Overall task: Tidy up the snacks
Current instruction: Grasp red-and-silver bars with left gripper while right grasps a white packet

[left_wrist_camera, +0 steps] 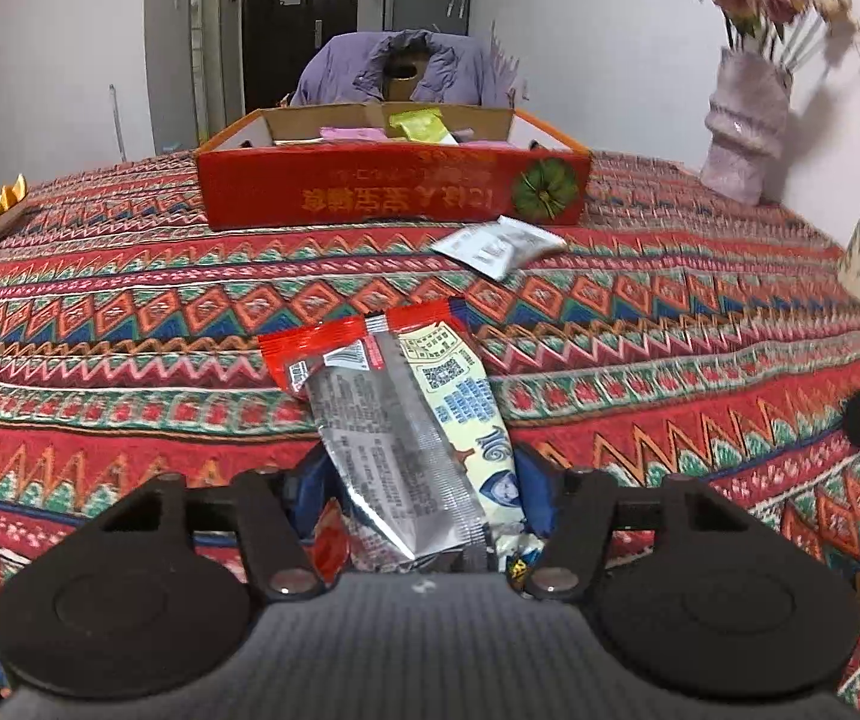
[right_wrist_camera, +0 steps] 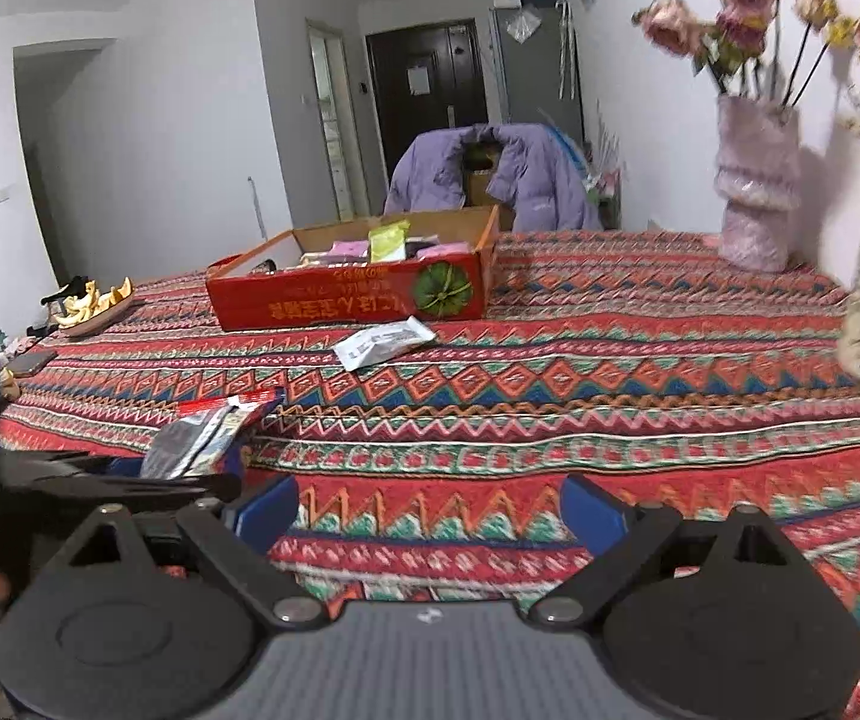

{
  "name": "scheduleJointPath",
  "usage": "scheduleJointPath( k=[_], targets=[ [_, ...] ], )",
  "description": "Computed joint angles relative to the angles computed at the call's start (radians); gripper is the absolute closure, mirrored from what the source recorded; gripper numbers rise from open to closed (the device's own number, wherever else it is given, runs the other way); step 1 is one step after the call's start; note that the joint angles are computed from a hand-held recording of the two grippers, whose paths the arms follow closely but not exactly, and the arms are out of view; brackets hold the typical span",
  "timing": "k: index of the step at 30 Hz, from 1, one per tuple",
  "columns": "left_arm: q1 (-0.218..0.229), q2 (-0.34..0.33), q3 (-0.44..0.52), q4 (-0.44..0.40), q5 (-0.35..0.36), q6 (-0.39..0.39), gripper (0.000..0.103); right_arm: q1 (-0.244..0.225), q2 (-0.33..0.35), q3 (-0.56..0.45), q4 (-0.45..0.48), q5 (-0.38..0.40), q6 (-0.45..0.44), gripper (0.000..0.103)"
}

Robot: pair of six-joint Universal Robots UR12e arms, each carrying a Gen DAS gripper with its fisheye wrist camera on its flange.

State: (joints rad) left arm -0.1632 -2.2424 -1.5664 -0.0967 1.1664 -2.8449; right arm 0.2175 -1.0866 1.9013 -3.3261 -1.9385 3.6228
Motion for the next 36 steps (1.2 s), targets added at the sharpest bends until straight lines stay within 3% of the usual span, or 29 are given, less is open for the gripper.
scheduleJointPath(
  k=[5, 10, 16, 22, 24, 27, 29, 32, 36],
  targets=[
    [0.040, -0.007, 0.036, 0.012, -0.026, -0.028, 0.040, -0.066, 0.081, -0.107, 0.036, 0.154, 0.110, 0.009],
    [0.078, -0.030, 0.098, 0.010, -0.024, -0.061, 0.040, -0.098, 0.200, -0.298, 0.146, 0.191, 0.169, 0.008],
    [0.105, -0.067, 0.170, -0.034, -0.056, -0.038, 0.040, -0.090, 0.328, -0.531, 0.263, 0.146, 0.131, 0.007],
    [0.108, -0.108, 0.234, -0.075, -0.072, -0.030, 0.040, -0.060, 0.397, -0.683, 0.430, 0.027, -0.031, 0.014],
    [0.109, -0.115, 0.246, -0.082, -0.084, -0.033, 0.040, -0.049, 0.400, -0.693, 0.456, 0.004, -0.112, 0.018],
    [0.109, -0.117, 0.247, -0.085, -0.100, -0.031, 0.040, -0.053, 0.373, -0.648, 0.430, 0.048, -0.141, 0.031],
    [0.109, -0.115, 0.241, -0.087, -0.103, -0.026, 0.040, -0.058, 0.347, -0.604, 0.403, 0.066, -0.140, 0.059],
    [0.110, -0.099, 0.221, -0.093, -0.116, -0.016, 0.040, -0.064, 0.314, -0.552, 0.377, 0.108, -0.102, 0.063],
    [0.117, -0.058, 0.155, -0.026, -0.153, -0.005, 0.040, -0.030, 0.261, -0.457, 0.313, 0.075, -0.112, 0.063]
  ],
)
